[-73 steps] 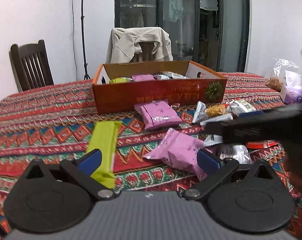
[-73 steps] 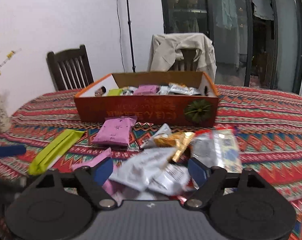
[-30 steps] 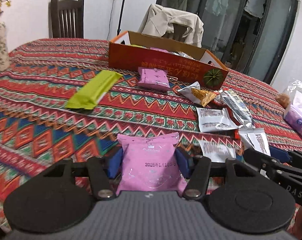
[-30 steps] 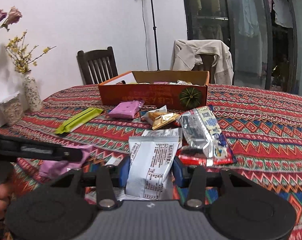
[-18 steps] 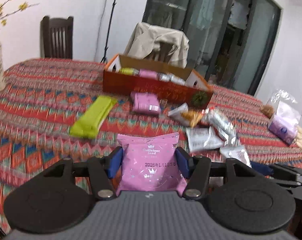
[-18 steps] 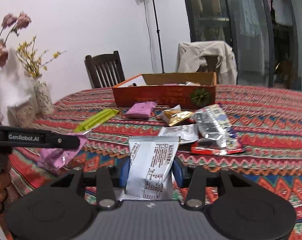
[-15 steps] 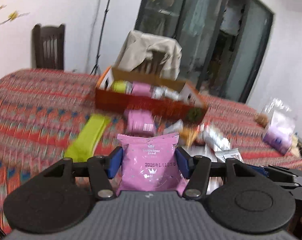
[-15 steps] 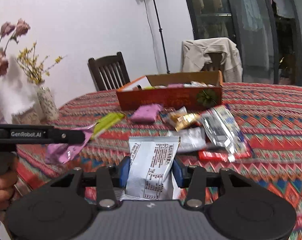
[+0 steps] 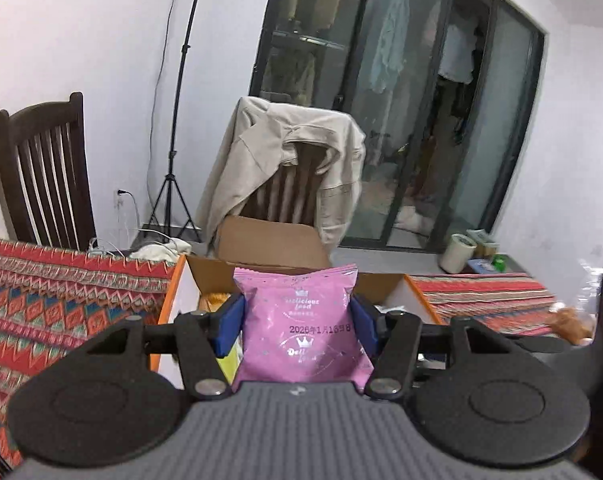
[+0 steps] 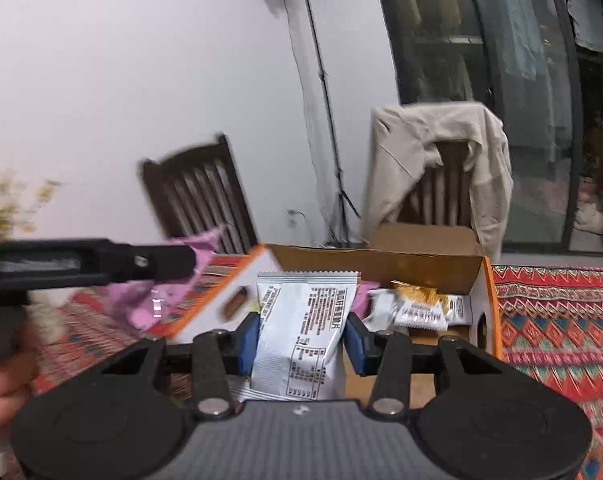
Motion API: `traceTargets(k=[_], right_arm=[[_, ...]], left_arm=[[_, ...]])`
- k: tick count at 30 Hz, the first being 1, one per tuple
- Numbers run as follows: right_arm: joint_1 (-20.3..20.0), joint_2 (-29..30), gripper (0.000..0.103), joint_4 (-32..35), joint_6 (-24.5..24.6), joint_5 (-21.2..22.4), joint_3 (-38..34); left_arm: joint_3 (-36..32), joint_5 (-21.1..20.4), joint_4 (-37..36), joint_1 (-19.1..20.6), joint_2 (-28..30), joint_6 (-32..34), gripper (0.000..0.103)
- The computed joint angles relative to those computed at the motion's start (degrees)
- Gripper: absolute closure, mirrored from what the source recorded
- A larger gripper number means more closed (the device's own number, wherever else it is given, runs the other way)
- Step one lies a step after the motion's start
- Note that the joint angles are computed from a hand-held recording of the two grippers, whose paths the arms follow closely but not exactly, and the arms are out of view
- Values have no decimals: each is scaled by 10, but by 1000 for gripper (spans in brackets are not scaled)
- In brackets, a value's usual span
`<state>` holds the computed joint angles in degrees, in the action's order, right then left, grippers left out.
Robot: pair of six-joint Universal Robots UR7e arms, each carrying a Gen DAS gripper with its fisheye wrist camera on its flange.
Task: Organize snacks
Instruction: 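Lower both packets into the box and open both tools, then withdraw both tools from the box toward the snack pile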
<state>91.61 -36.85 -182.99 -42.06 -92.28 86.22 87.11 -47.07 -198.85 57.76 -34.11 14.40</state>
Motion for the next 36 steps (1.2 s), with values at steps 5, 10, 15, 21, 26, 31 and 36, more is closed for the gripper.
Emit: traceTargets(k=[5, 10, 15, 21, 26, 31, 36], right_arm=[[2, 105, 59, 131, 57, -77, -177], [3, 151, 58, 175, 32, -126, -236], [-1, 122, 34, 166, 3, -96, -194], [4, 71, 32, 134, -23, -88, -143], [12, 14, 28, 104, -43, -85, -87], [14, -66, 27, 61, -49, -74, 6], [-6, -189, 16, -9, -74, -17, 173]], left_arm=[[-106, -7, 79, 41, 58, -8, 45], [-159, -4, 135, 71, 92, -27, 44], [-172, -21, 191, 89, 91, -60, 42], [-129, -24, 178, 71, 62, -38, 30], [-51, -4, 128, 38, 10, 11, 25], [83, 30, 75, -6, -71, 5, 19], [281, 51, 2, -68, -168, -50, 12]])
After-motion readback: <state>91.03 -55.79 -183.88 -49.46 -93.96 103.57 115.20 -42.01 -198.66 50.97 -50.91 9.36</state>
